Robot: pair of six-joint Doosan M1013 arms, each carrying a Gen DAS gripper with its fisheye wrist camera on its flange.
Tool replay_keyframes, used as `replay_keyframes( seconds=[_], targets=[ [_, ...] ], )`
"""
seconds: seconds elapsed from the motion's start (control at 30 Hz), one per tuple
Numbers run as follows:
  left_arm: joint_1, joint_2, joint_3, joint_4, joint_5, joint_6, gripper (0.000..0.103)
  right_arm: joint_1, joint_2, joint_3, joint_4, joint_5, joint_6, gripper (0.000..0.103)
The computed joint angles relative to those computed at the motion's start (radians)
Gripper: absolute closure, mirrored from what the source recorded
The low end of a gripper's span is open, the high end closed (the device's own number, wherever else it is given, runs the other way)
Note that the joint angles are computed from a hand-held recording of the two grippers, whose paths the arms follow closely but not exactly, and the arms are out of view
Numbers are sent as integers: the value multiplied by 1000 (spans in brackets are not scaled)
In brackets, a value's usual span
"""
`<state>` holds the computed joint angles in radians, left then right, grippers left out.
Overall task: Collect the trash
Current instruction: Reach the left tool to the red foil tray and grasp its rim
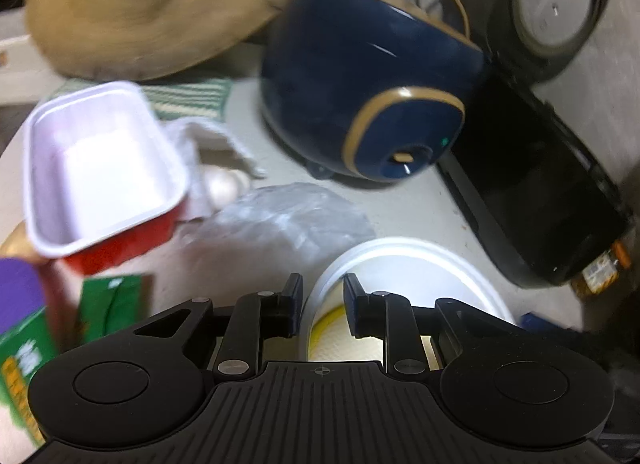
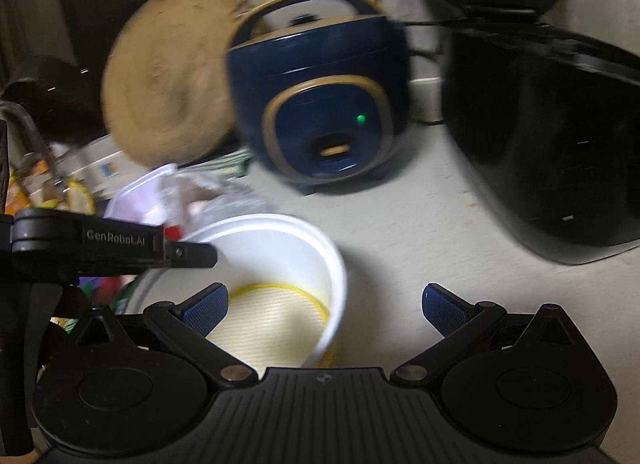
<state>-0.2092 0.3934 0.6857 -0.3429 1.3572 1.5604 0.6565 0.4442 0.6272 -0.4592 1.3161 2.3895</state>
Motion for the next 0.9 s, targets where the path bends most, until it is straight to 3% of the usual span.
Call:
replay_keyframes(
  seconds=[0.17, 0.37, 0.57, 0.77, 0.9],
  targets=[
    [-19, -26, 48, 48, -70, 50, 78, -12, -66, 109, -34, -52, 94, 0],
    [17, -45, 47, -36, -94, 56, 78, -17, -94, 165, -18, -18, 141, 0],
    [35, -61, 43, -22, -98, 68, 78, -34, -140, 251, 58, -114, 237, 0],
    [70, -91, 72, -76, -115, 62, 78, -23, -129, 214, 36, -136, 210, 0],
    [101, -132, 111, -12, -114, 31, 78, 12, -91, 122, -5, -128, 33, 0]
  ],
)
